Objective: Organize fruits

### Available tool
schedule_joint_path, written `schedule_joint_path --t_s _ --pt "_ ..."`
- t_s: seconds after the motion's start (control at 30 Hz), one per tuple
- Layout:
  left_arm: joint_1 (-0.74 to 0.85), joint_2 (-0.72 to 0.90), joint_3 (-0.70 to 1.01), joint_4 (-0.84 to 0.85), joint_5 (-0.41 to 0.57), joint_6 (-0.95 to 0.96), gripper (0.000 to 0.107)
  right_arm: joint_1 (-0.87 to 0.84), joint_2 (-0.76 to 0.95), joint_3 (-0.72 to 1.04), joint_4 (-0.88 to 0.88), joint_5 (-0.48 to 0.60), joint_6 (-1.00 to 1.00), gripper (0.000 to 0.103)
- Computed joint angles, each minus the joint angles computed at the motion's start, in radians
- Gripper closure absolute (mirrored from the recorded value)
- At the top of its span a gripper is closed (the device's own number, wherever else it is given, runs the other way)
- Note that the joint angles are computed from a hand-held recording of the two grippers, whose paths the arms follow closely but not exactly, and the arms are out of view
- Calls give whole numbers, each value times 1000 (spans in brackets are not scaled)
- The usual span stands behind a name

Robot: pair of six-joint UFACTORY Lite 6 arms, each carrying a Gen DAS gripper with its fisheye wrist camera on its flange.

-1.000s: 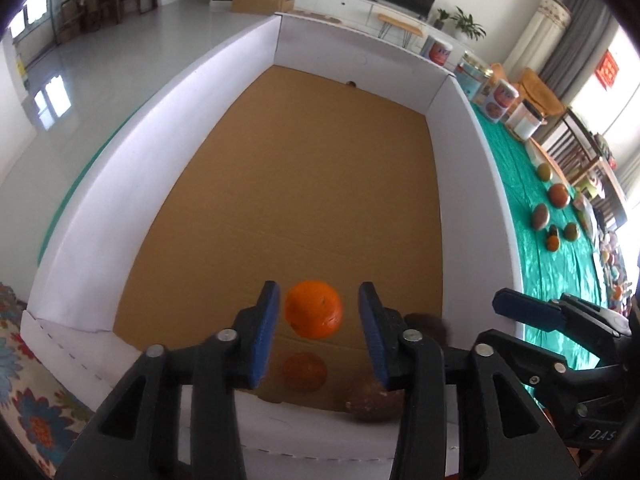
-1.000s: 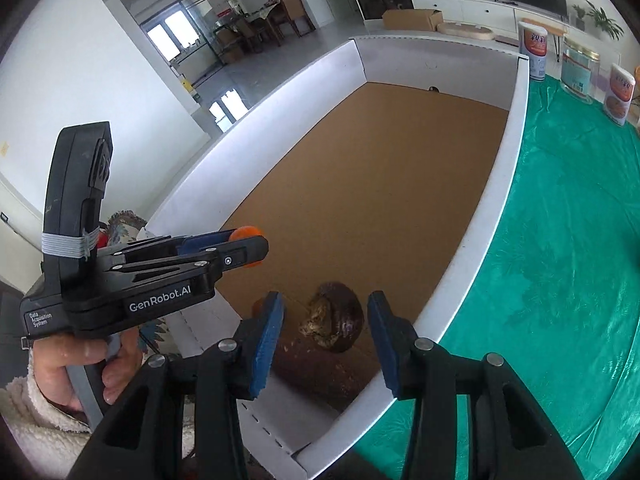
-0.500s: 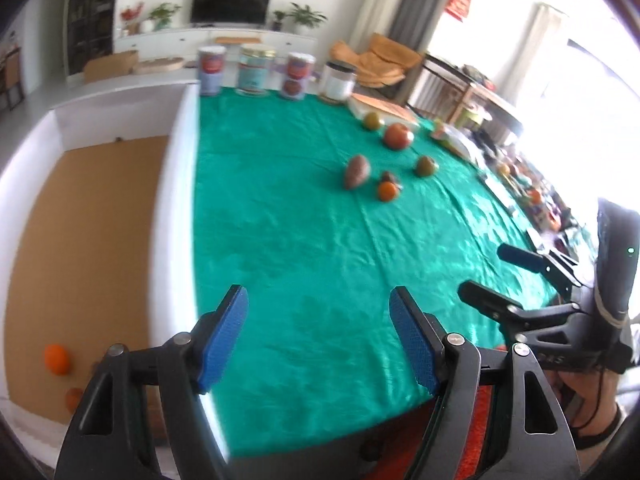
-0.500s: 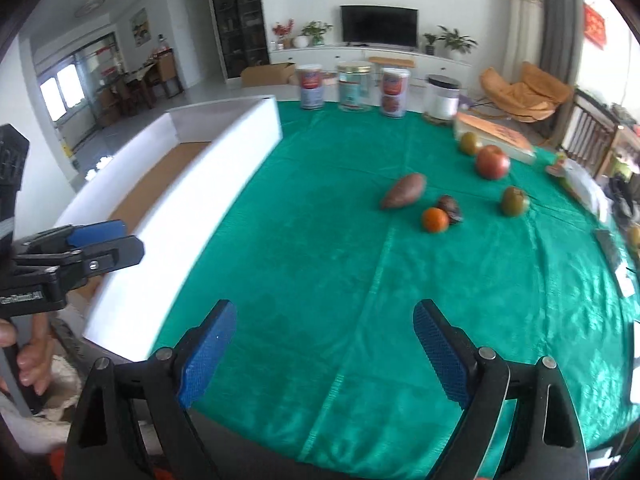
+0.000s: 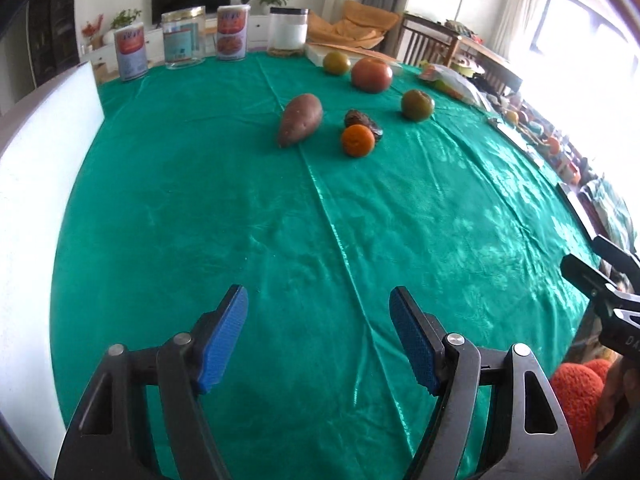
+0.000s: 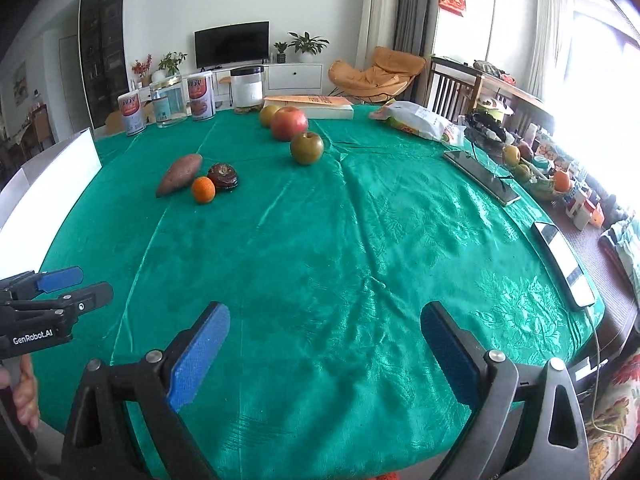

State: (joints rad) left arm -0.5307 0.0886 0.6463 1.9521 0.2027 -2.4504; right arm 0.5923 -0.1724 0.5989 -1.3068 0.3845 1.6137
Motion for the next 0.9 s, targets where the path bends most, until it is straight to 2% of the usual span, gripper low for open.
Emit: schedule_joint_path --t_s 0.07,0.13,0.27,0.37,0.4,0.57,0.9 --pt "32 54 31 101 -1 -93 31 19 24 3 -25 25 34 7" --pt "52 110 69 125 11 -108 31 55 34 1 -66 72 82 6" --pt "45 214 179 -105 66 150 28 145 88 29 -74 209 110 3" --pt "45 307 276 -200 117 272 17 183 119 46 -76 269 110 2" --pt "64 335 311 -221 102 295 13 185 122 48 -77 273 108 2" --pt "129 471 501 -430 94 520 6 152 115 42 -72 242 100 2" --pt "132 476 505 -420 93 513 6 136 84 19 -69 222 110 2"
